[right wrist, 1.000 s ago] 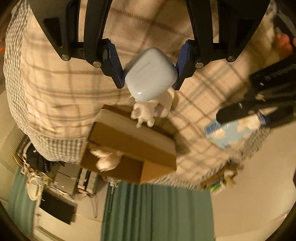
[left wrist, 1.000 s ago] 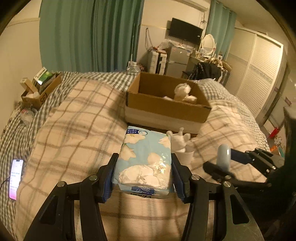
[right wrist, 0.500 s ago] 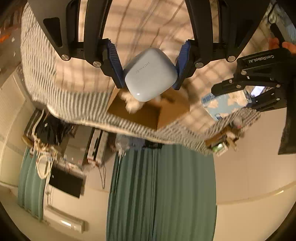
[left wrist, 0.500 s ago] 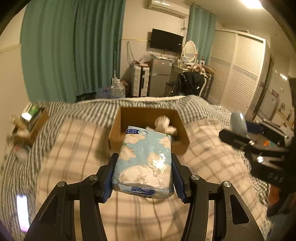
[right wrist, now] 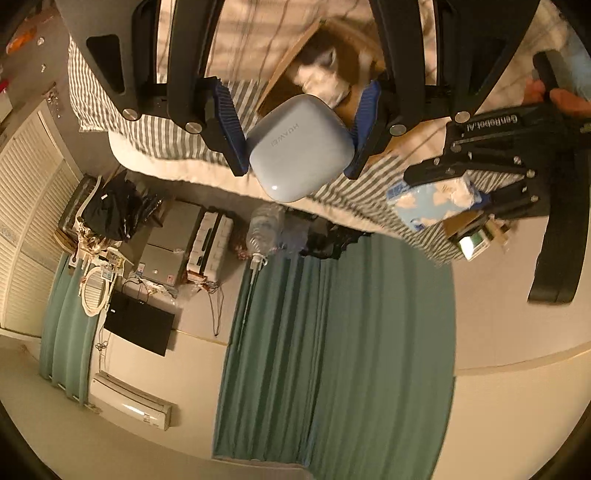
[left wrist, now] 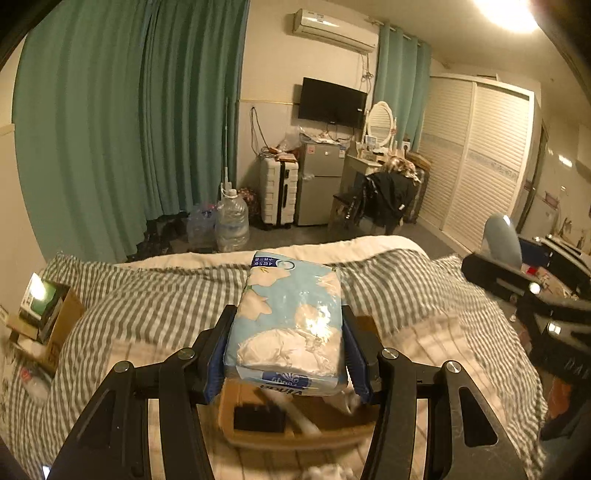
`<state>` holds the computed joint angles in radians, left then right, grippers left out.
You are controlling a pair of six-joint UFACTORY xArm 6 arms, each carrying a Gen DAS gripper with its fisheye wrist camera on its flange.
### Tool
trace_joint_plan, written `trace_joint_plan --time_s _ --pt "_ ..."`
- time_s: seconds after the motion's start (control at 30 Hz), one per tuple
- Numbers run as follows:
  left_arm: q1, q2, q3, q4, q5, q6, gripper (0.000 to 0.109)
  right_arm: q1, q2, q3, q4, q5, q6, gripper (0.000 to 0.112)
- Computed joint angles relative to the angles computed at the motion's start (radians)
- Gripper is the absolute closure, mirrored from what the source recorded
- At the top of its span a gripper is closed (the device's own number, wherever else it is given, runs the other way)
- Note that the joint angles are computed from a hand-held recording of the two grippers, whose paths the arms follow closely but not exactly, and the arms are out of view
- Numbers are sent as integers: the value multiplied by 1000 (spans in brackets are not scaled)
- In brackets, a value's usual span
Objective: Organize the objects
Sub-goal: 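Drop the tissue pack and earbud case into the box with both tools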
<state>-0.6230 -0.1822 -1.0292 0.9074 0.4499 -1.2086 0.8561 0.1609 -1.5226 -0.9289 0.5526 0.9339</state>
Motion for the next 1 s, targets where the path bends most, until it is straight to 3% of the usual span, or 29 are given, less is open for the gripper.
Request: trace_joint_plan --time_s 0.33,0.57,0.77,0.8,0.9,0.93,1.0 --pt "86 282 -84 -135 -111 117 54 -98 314 -213 241 -38 -199 60" --pt "93 389 -90 -219 -164 195 54 -129 383 -158 301 -101 -206 60" --pt "93 397 -88 -153 -175 128 52 -142 377 -106 344 -165 -207 59" --pt "90 400 -96 -150 -170 124 48 -144 369 -96 352 -172 -209 58" --pt "74 348 -78 -98 -127 78 23 -144 319 -63 226 -168 -70 32" --pt "68 323 -67 -67 -105 49 16 -145 278 -32 184 -173 -23 32" --pt "51 265 -41 -26 -67 9 15 -141 219 8 161 -171 4 32"
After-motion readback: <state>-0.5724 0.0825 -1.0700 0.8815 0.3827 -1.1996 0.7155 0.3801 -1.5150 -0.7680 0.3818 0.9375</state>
